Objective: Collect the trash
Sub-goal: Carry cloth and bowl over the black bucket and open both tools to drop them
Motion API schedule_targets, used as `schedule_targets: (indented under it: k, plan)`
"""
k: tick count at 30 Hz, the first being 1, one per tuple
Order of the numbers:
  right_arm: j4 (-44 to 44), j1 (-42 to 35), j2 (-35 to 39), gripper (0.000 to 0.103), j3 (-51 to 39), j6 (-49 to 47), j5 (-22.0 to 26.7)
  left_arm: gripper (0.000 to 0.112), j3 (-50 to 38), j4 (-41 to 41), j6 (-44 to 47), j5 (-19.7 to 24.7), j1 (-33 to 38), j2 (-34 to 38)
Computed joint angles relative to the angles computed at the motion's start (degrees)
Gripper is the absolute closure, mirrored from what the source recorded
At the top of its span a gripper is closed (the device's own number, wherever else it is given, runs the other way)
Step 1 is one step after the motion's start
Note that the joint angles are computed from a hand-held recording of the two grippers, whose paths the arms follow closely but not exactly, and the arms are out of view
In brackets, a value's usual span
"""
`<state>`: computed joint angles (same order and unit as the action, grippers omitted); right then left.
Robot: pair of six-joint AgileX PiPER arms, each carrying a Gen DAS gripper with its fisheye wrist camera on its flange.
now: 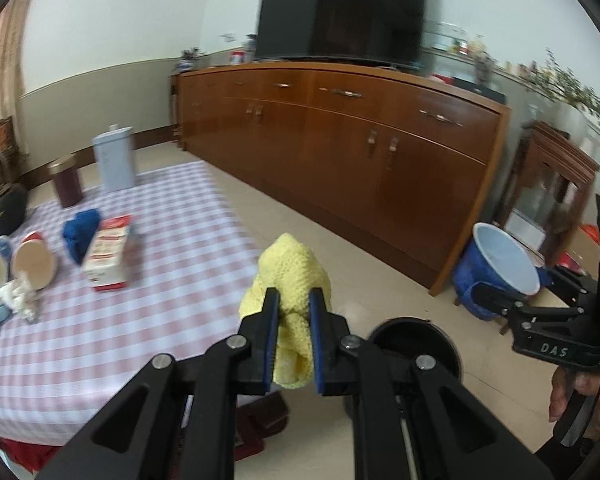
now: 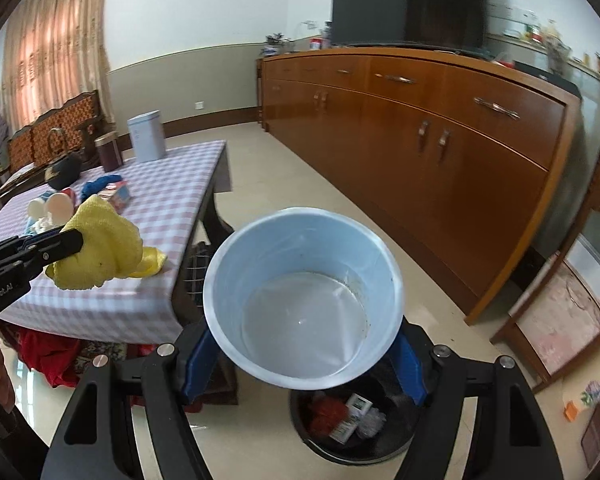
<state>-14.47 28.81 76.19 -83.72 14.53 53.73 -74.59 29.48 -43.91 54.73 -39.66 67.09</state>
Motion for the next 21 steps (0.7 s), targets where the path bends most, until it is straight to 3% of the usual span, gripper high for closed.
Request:
schedule_targets:
  k: [10,21]
  plan:
    - [9.94,-14.98,-8.94,0.027,8.59,-11.87,-0.79,0.097,-5.83,0.05,-1.39,-1.59,-9.35,8.72]
    - [20.36,-28.68,-12.85,0.027,15.85,-25.11,-1.13,0.097,-8.9,-5.16,1.66,-5.45,-12.56,15.85]
